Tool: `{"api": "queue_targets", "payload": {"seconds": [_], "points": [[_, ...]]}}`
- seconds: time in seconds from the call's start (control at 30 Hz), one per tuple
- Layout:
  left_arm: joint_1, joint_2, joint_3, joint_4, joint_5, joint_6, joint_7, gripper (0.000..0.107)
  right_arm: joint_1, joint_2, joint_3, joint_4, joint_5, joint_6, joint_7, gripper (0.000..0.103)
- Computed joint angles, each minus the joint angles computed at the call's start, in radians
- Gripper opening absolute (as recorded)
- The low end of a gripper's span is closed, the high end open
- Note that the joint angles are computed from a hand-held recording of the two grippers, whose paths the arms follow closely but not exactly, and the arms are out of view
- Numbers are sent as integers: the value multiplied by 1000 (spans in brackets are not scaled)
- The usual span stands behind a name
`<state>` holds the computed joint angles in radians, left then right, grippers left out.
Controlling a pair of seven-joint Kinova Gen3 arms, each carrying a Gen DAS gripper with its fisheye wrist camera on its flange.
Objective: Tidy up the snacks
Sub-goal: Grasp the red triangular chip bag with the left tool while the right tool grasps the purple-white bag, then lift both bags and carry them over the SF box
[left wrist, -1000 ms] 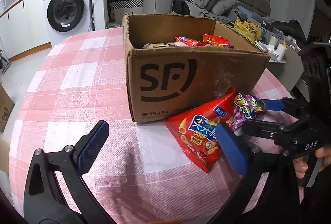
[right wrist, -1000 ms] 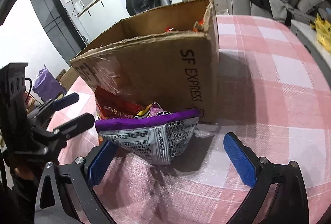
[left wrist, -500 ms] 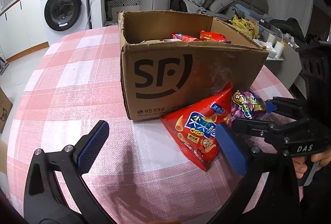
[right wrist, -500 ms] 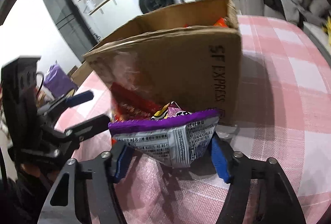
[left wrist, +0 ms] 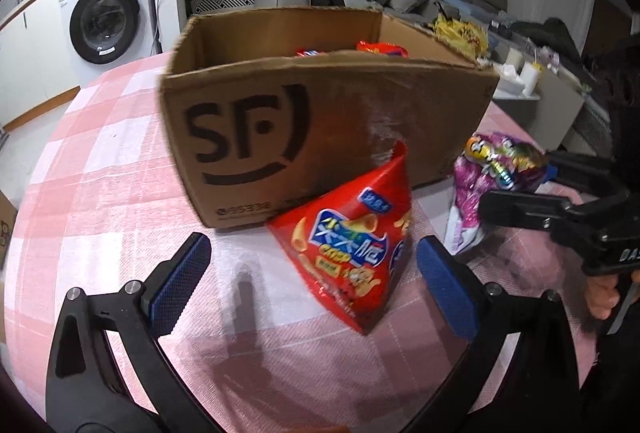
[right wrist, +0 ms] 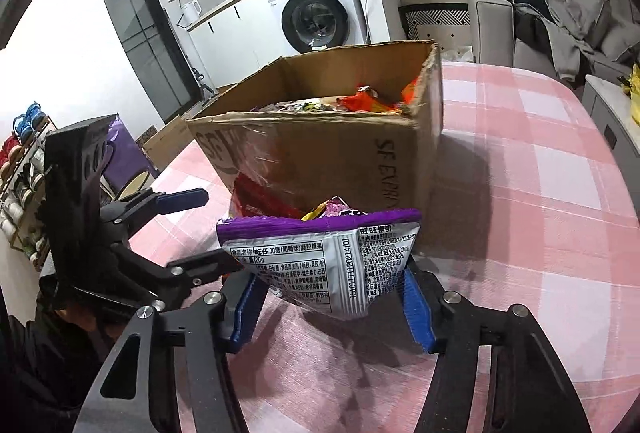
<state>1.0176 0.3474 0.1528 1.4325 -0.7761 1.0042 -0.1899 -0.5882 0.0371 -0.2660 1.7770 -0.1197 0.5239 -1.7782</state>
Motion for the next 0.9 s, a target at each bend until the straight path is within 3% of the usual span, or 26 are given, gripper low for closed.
{"api": "queue_targets", "payload": {"seconds": [0.17, 0.23, 0.47, 0.53, 0.77, 0.9], "points": [[-28, 40, 5, -61, 63, -11, -74, 102, 16, -9, 9, 20, -24, -14, 16, 62], [-21, 69, -1, -108, 80, 28, -124, 102, 23, -13, 11, 26, -46, -17, 32, 62], [-16, 127, -33, -186, 153, 72, -203, 77, 43, -32, 18, 45, -95, -21, 73, 62], [-5, 125, -46, -177, 148, 60, -209, 74, 44, -33, 17, 45, -89, -19, 68, 62], [-17, 69, -53, -77, 154, -67, -175, 52, 45, -36, 17, 44, -92, -17, 73, 62], [1, 39, -54, -25, 115, -100, -124, 50, 42, -43, 14, 46, -87, -21, 73, 62]]}}
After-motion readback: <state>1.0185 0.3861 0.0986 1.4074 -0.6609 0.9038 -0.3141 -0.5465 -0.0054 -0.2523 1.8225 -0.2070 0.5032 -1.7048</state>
